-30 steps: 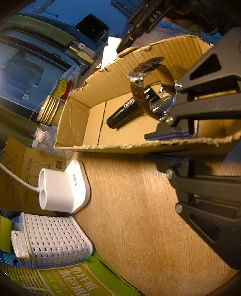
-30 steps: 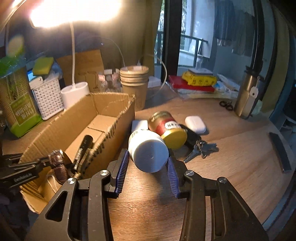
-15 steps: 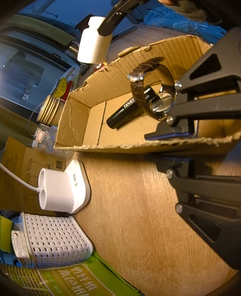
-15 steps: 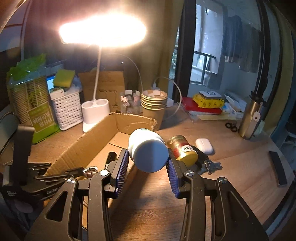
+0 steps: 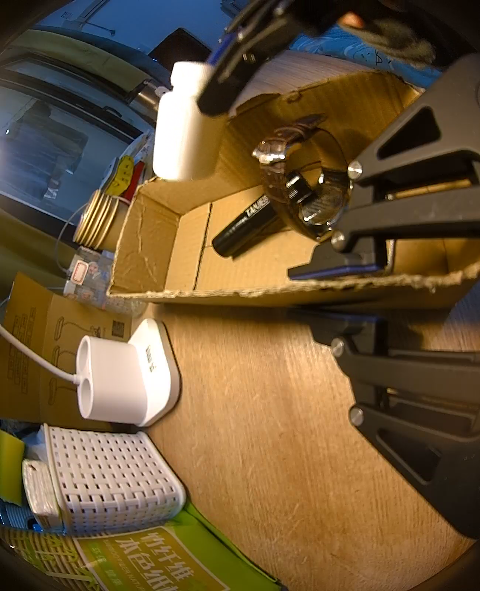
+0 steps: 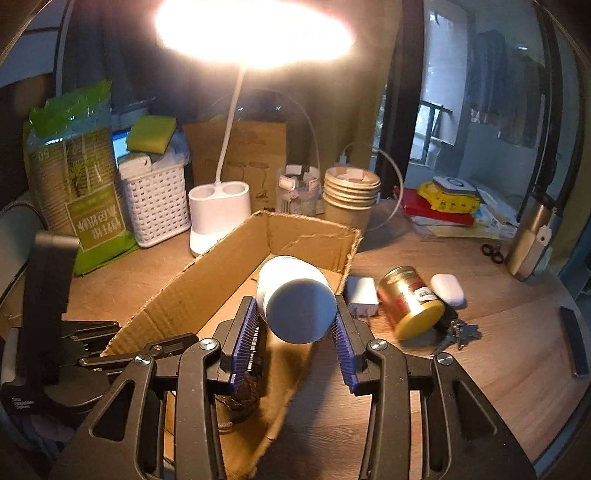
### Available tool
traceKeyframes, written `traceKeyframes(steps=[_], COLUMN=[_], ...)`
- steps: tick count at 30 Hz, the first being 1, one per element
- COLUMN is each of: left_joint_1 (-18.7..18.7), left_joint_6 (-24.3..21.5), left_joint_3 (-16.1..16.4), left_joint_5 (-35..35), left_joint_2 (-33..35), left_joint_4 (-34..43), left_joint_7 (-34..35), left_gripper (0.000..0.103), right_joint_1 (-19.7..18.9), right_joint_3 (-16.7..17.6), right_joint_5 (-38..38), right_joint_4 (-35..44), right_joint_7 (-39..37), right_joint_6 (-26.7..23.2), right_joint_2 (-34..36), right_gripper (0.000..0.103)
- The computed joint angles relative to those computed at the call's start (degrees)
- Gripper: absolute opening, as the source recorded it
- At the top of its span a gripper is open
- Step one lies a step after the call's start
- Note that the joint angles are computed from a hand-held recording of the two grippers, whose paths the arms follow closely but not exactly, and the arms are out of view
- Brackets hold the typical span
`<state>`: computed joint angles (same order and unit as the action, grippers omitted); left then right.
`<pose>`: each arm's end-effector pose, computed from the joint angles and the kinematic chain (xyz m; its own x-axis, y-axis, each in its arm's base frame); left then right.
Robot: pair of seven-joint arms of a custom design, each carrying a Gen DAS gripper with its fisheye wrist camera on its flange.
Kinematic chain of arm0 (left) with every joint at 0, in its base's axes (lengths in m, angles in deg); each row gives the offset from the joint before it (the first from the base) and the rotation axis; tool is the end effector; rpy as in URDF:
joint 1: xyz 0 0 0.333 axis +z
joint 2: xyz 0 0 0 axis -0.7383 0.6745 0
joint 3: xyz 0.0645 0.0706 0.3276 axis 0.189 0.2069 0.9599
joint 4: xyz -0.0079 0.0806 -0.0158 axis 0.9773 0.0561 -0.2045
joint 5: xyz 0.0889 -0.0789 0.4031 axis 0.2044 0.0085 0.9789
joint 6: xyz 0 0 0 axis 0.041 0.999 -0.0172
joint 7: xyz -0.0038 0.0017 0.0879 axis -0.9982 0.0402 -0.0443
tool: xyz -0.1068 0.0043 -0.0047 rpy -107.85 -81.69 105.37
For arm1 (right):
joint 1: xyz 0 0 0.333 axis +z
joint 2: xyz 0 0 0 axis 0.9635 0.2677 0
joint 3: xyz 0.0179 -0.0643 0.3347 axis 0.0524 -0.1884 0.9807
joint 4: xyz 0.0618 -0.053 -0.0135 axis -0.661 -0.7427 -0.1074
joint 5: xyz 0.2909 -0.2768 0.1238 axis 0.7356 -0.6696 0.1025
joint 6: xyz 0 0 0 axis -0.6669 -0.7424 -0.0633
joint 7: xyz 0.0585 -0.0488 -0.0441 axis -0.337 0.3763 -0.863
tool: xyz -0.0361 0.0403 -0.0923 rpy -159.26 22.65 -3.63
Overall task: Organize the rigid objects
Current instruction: 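Carry the pill bottle into the box and open the right tool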
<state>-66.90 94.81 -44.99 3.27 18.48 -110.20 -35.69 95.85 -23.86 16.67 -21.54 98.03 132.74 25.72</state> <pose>0.6528 -0.2805 0.2612 0.1801 -0.9485 0.2605 -0.6579 -0.3130 -0.6850 0.6812 0.3480 0.3419 0.5604 -0.8249 0.0735 -0.4573 -0.3823 -0.8029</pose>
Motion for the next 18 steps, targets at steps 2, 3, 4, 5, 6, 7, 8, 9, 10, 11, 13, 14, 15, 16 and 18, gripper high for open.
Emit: traceKeyframes(steps=[2, 3, 4, 5, 6, 7, 8, 9, 10, 11, 13, 14, 15, 16, 18], left_joint_1=[0.0, 0.0, 0.0, 0.0, 0.0, 0.0, 0.0, 0.0, 0.0, 0.0, -0.1, -0.1, -0.1, -0.1, -0.1], left_joint_6=[0.0, 0.0, 0.0, 0.0, 0.0, 0.0, 0.0, 0.0, 0.0, 0.0, 0.0, 0.0, 0.0, 0.1, 0.0], left_joint_3=[0.0, 0.0, 0.0, 0.0, 0.0, 0.0, 0.0, 0.0, 0.1, 0.1, 0.1, 0.0, 0.1, 0.1, 0.1], left_joint_5=[0.0, -0.1, 0.0, 0.0, 0.0, 0.0, 0.0, -0.1, -0.1, -0.1, 0.0, -0.1, -0.1, -0.1, -0.1], left_joint_2=[0.0, 0.0, 0.0, 0.0, 0.0, 0.0, 0.0, 0.0, 0.0, 0.0, 0.0, 0.0, 0.0, 0.0, 0.0], left_joint_4=[0.0, 0.0, 0.0, 0.0, 0.0, 0.0, 0.0, 0.0, 0.0, 0.0, 0.0, 0.0, 0.0, 0.0, 0.0], left_joint_7=[0.0, 0.0, 0.0, 0.0, 0.0, 0.0, 0.0, 0.1, 0.0, 0.0, 0.0, 0.1, 0.0, 0.0, 0.1], left_gripper=[0.016, 0.016, 0.016, 0.016, 0.016, 0.016, 0.016, 0.016, 0.016, 0.016, 0.016, 0.016, 0.016, 0.016, 0.016], right_joint_1=[2.5, 4.0, 5.3, 6.6, 7.9, 9.6, 11.4, 13.1, 14.8, 16.2, 18.2, 18.5, 18.5, 18.6, 18.5], right_joint_3=[-2.7, -4.4, -5.8, -7.3, -8.8, -10.8, -13.1, -15.0, -17.1, -18.8, -21.4, -21.8, -21.9, -22.0, -21.9], right_joint_5=[0.2, 0.3, 0.4, 0.4, 0.3, 0.3, 0.2, 0.0, -0.3, -0.6, -1.1, -1.5, -1.9, -2.2, -2.7], right_joint_4=[0.9, 1.2, 1.5, 1.7, 1.9, 2.0, 2.1, 2.2, 2.4, 2.5, 2.6, 2.6, 2.5, 2.5, 2.4], right_joint_7=[0.5, 0.9, 1.3, 1.7, 2.1, 2.6, 3.2, 3.8, 4.5, 5.2, 6.5, 6.7, 6.9, 7.2, 7.6], right_joint_6=[-0.6, -0.7, -0.9, -1.2, -1.4, -1.6, -1.9, -2.2, -2.5, -2.6, -2.8, -2.9, -3.0, -3.1, -3.4], right_joint_2=[0.6, 0.8, 1.0, 1.3, 1.5, 1.6, 1.8, 2.1, 2.4, 2.7, 3.1, 3.2, 3.1, 3.1, 2.9], right_gripper=[0.042, 0.042, 0.042, 0.042, 0.042, 0.042, 0.042, 0.042, 0.042, 0.042, 0.042, 0.043, 0.043, 0.043, 0.043])
